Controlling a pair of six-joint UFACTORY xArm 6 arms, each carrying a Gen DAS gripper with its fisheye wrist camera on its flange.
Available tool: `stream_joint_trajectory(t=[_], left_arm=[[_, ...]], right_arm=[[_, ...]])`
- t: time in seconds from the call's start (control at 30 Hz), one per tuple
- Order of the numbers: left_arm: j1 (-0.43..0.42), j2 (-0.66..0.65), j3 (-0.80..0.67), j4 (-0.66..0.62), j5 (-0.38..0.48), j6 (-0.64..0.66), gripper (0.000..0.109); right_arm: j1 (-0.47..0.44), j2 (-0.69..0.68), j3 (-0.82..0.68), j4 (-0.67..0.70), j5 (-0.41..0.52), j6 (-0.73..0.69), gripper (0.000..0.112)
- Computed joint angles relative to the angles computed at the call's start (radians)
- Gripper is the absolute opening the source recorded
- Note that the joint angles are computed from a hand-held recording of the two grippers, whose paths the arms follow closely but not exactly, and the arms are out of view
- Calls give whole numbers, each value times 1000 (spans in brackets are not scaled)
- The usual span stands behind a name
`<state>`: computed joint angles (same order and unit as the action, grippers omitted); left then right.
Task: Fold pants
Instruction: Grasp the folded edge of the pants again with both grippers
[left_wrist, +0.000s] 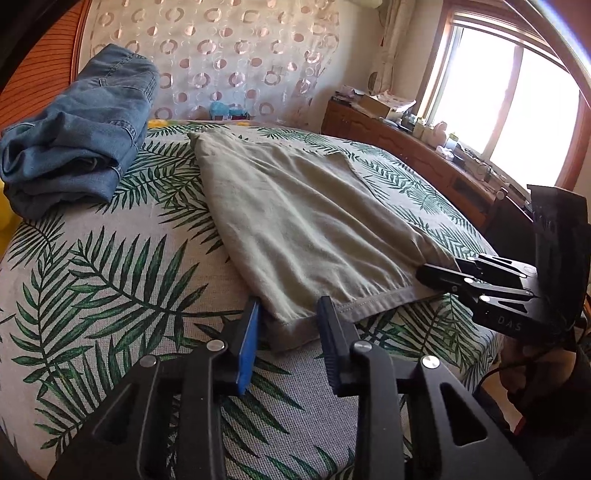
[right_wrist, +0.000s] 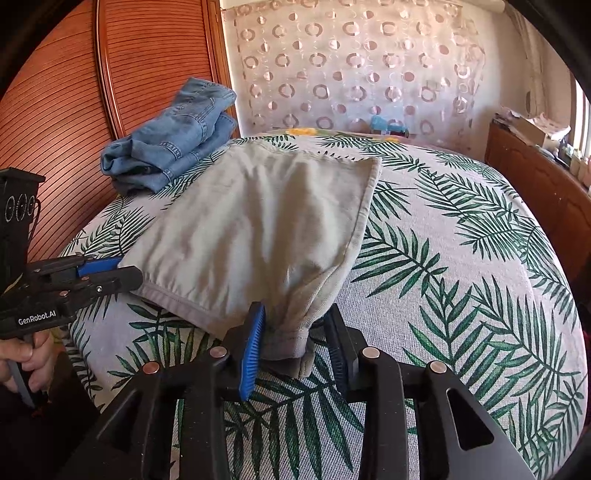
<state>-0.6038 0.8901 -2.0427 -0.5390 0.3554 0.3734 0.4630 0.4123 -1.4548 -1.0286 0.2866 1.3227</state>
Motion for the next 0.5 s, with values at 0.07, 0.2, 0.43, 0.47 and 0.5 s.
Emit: stream_joint_trajectory(t=[0.07, 0.2, 0.43, 0.47, 0.5], left_arm=[[0, 6, -4, 17, -10, -12, 32], [-3, -1, 5, -32, -16, 29, 12], [-15, -74, 91, -141, -82, 145, 9], [-15, -82, 96, -157, -84, 159, 9], [-17, -98, 110, -195, -93, 192, 9]], right_arm=[[0, 1, -1, 9, -1, -10, 34], [-7, 5, 3, 47, -43, -62, 19], [-18, -10, 21, 55, -86, -44, 8], [-20, -17, 26, 40, -99, -27, 8], [-22, -24, 31, 22, -108, -8, 8]])
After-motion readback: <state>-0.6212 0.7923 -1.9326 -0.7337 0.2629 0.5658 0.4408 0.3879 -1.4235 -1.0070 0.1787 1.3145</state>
